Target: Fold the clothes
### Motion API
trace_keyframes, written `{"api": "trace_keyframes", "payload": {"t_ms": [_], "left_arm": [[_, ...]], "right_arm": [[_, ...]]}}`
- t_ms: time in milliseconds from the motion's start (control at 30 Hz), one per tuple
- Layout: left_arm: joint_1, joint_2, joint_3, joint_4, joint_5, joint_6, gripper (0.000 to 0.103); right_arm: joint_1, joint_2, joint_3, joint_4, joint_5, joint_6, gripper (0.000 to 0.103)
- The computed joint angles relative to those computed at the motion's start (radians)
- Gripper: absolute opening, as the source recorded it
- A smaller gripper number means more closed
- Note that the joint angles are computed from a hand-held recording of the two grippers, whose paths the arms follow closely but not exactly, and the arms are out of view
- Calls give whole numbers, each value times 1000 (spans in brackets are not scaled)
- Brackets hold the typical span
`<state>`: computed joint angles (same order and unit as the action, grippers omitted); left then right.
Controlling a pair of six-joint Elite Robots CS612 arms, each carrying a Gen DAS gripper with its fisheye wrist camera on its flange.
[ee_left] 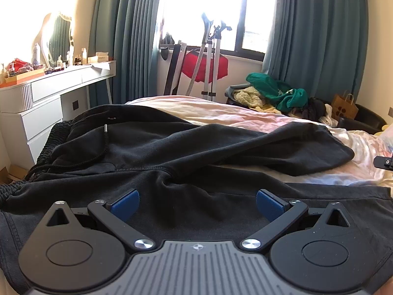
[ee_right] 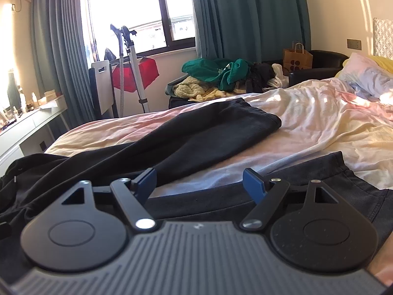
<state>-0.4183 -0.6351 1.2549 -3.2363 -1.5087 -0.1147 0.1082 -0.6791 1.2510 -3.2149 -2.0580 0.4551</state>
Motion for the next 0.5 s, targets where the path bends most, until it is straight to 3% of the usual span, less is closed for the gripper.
{"api": "trace_keyframes", "payload": {"t_ms": [100, 267, 400, 500], "left_arm": [[-1, 12, -16, 18, -11, 24, 103], [-13, 65, -138, 135, -24, 114, 101], [-26, 155, -316, 216, -46, 156, 101], [-41, 256, -517, 324, -65, 204, 101]], "right_arm": [[-4, -14, 19, -3, 3, 61, 80], [-16, -30, 44, -18, 1, 150, 80], [-34, -37, 62, -17, 16, 236, 80], [-40, -29, 59, -14, -6, 257, 80]]}}
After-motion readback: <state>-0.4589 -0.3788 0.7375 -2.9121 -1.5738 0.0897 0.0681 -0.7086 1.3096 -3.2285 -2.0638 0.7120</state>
